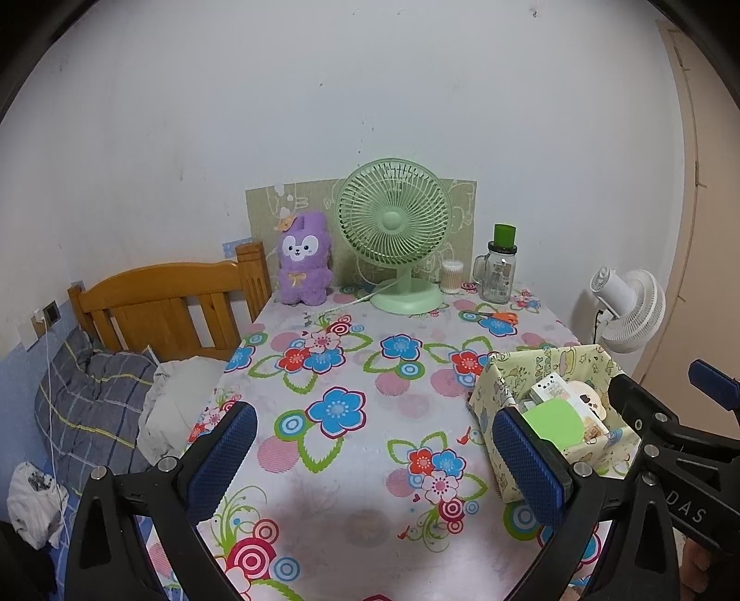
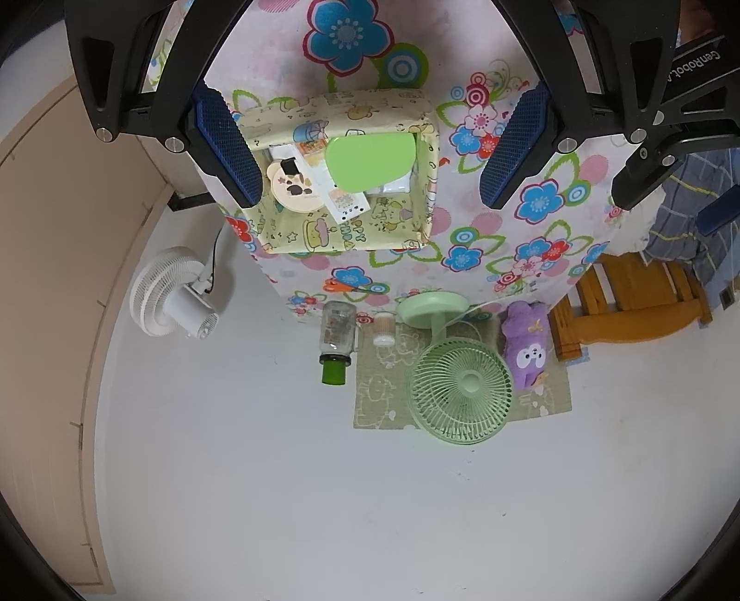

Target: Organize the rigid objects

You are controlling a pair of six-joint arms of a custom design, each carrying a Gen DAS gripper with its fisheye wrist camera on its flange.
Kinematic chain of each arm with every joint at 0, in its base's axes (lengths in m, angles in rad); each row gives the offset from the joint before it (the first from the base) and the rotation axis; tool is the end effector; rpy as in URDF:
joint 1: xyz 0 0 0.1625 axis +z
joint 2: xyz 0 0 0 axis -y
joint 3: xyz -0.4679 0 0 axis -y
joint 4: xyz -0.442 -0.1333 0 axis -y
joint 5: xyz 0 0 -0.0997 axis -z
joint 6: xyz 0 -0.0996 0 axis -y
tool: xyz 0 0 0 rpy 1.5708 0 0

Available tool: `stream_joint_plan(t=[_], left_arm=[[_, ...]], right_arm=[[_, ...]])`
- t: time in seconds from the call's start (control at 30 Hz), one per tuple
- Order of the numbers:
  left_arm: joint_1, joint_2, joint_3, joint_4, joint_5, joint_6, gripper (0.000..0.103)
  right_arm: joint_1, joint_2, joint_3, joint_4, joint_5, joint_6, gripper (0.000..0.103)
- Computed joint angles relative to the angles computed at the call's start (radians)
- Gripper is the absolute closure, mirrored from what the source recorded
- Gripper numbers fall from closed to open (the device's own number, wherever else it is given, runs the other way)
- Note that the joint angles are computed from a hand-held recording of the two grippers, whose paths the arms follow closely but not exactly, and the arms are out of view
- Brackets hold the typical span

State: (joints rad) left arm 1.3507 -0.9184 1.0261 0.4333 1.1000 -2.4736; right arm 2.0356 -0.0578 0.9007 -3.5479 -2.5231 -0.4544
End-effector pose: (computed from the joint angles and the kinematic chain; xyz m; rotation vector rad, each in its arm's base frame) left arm 0.0108 -0.7692 0.3556 0.6884 2.1551 -1.1174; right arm 0.4302 -0.7415 -0.0745 0.2851 -1.9906 1.2219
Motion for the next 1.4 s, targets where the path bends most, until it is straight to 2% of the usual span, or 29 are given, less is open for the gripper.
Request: stream_joint_plan(t=[1.4], left_arm=[[0.007,0.009,-0.01,0.004,0.009,0.006,0.0]], right_arm=[[-0.001,0.018,-0.031,0.004,-0.003,0.003,0.006]])
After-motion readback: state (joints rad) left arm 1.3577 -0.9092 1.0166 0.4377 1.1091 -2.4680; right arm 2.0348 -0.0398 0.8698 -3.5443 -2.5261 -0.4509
